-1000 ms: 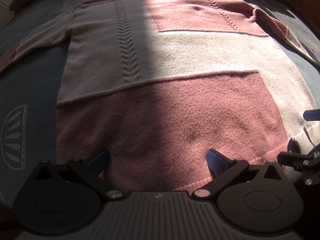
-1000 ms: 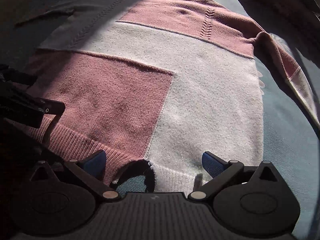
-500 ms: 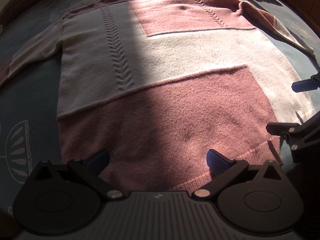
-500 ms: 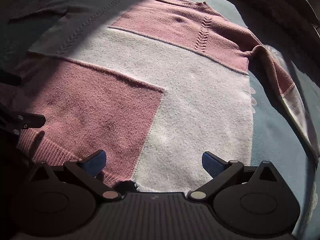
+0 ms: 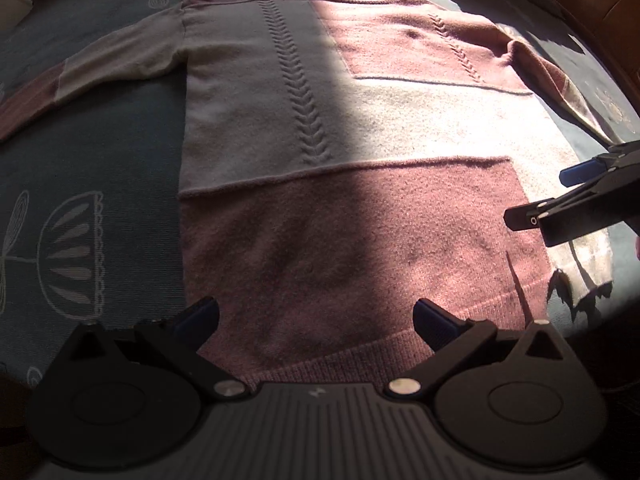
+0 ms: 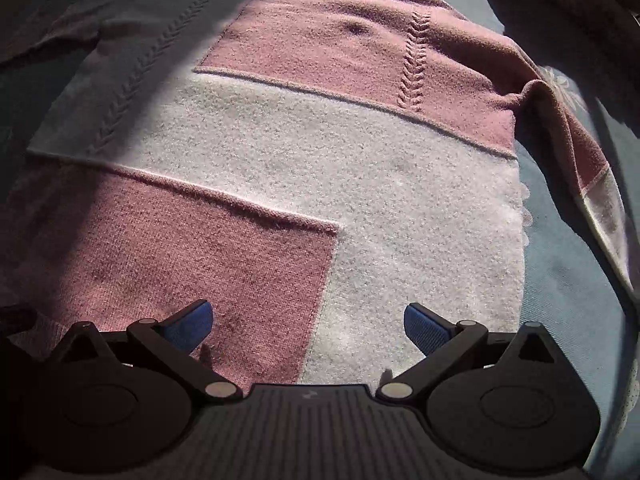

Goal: Fold clothes

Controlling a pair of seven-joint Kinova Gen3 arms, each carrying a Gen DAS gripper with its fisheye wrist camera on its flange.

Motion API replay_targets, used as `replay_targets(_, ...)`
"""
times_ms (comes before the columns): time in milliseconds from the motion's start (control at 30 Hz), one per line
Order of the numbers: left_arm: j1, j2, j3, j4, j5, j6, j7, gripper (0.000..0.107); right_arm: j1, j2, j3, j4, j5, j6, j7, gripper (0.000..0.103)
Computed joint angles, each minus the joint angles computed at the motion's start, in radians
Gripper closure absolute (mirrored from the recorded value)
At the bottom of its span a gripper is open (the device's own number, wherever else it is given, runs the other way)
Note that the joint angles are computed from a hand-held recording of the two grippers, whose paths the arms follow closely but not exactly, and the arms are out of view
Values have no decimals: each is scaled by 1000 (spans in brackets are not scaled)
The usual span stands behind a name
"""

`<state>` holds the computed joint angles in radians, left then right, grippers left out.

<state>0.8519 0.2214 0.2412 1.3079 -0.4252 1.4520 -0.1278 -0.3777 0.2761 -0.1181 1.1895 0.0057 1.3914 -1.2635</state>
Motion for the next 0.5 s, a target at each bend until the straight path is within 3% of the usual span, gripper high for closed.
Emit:
replay_targets(100,-18,-67,-10,42,-36,18,19,5,-67,37,-9,-111,21,22,-80,0)
replay_targets(300,-141,-253,6,184,-57,10,-55,5,-206,104,-6,-326,41,73,-296,0)
replay_targets(400,-200,-316,3,237,-59,-7,-123,5,-263,114,0,-373,40,84,-379,0)
replay_targets(500,-258,-355,-13,280,-64,-60,-207,5,-280,127,-20,-397,33,101,-378,0)
